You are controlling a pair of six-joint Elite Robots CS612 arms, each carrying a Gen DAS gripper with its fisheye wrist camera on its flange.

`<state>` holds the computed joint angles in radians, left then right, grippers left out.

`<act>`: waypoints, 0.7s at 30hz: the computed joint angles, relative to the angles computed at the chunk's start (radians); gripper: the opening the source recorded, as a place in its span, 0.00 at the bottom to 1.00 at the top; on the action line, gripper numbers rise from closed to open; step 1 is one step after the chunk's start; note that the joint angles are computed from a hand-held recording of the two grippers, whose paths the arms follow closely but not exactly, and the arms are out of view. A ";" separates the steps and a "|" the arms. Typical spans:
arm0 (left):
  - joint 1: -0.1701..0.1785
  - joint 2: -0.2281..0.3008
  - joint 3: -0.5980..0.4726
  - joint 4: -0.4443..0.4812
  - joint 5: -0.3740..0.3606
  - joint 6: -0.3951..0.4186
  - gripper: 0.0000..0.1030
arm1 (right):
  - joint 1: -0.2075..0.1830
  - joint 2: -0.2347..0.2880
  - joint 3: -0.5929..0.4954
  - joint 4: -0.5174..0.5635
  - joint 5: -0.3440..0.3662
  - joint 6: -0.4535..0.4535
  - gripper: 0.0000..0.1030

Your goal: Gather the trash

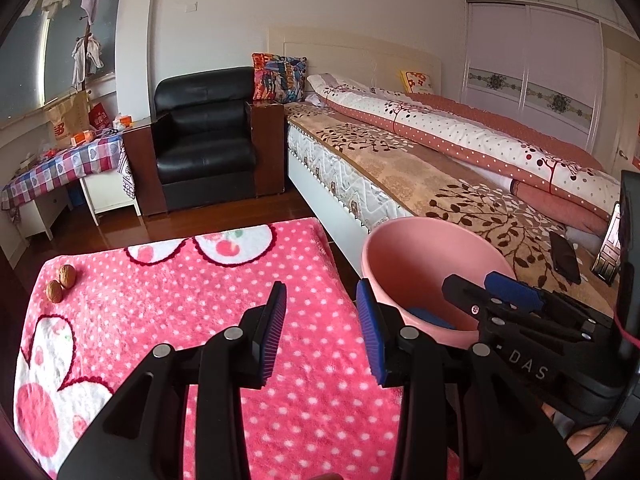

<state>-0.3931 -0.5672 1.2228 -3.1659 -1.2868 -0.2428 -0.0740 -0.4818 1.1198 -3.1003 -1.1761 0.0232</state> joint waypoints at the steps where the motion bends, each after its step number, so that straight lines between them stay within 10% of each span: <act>1: 0.001 -0.004 0.007 -0.005 0.003 -0.003 0.36 | 0.002 -0.005 0.009 -0.007 -0.001 -0.004 0.53; 21: 0.020 -0.070 0.145 -0.121 0.057 -0.055 0.36 | 0.048 -0.071 0.128 -0.077 0.005 -0.085 0.62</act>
